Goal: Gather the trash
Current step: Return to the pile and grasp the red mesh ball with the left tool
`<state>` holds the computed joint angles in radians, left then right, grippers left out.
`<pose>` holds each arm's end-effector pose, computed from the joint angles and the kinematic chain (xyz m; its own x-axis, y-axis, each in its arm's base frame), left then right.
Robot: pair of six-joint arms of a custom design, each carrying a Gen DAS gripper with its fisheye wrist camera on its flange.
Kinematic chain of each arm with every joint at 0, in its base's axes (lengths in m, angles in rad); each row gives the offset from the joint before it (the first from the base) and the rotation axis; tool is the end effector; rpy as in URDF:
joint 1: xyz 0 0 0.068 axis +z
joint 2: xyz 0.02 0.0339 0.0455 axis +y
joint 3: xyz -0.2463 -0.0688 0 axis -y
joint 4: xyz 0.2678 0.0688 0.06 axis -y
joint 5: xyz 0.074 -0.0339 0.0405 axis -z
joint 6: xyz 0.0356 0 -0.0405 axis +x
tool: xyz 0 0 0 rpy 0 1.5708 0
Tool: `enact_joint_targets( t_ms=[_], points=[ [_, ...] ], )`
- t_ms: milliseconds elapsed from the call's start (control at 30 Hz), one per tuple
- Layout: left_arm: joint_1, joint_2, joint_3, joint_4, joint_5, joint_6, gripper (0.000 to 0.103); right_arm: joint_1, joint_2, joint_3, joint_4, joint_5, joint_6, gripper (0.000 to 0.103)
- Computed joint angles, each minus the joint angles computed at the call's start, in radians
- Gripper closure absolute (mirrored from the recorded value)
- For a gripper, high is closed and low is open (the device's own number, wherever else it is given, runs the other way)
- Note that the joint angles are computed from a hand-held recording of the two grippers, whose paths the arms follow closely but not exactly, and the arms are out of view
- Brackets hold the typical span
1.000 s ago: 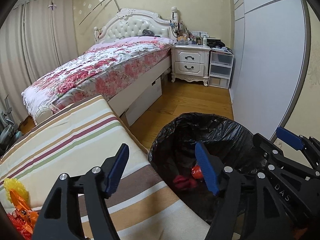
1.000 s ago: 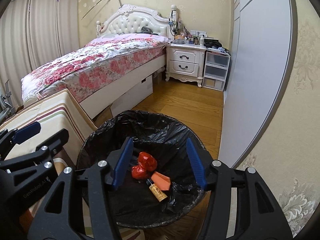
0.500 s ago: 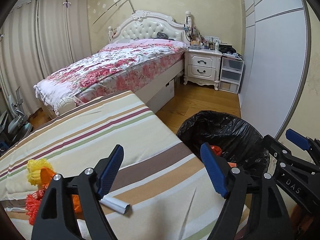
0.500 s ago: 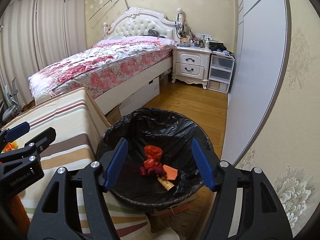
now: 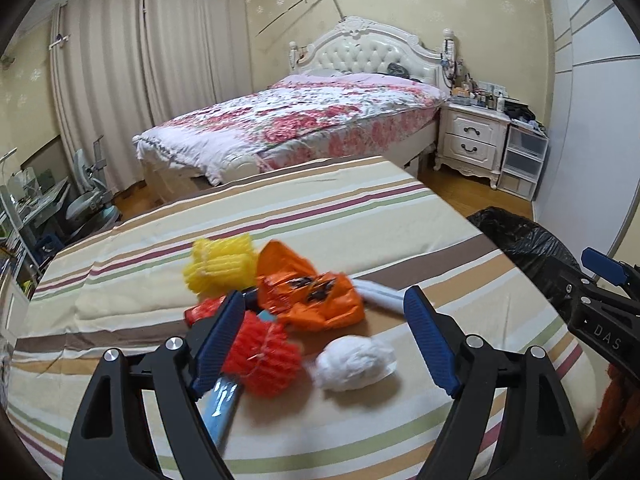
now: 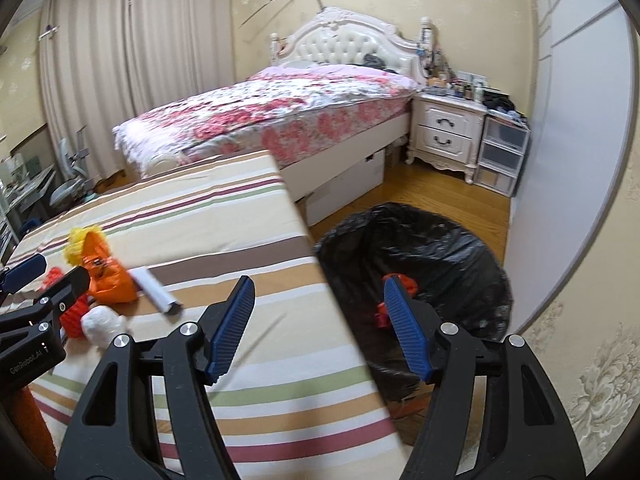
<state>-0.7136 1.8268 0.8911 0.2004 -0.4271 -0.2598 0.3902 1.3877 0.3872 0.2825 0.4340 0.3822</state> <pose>0.2882 -0.2300 0.1004 -0.5835 0.1959 -0.7881 0.2210 0.9721 0.0780 0.2372 0.0814 0.0927 -0.5840 0.1257 -0.8020 0.1785 0.9836 0.0242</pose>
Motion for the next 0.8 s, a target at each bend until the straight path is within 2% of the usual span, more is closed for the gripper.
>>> enact_joint_targets(
  t_ms=[167,300,700,733,767,800],
  points=[
    [0.065,-0.049,-0.094,0.018,0.002,-0.033,0.024,0.117,0.087,0.073,-0.012,0.013,0.021,0.037],
    [0.125,-0.066,-0.144,0.041,0.039,-0.041,0.023,0.189,0.161,0.133,-0.023,0.027,0.031,0.037],
    [0.166,0.007,-0.096,0.064,0.142,-0.019,0.023,0.237,0.228,0.186,-0.042,0.021,0.026,0.037],
    [0.167,0.01,-0.097,0.071,0.149,-0.017,0.026,0.232,0.232,0.187,-0.04,0.016,0.024,0.037],
    [0.169,0.011,-0.099,0.078,0.162,-0.012,0.036,0.23,0.233,0.187,-0.039,0.013,0.025,0.037],
    [0.169,0.009,-0.103,0.087,0.177,-0.006,0.04,0.229,0.233,0.186,-0.038,0.011,0.024,0.037]
  ],
)
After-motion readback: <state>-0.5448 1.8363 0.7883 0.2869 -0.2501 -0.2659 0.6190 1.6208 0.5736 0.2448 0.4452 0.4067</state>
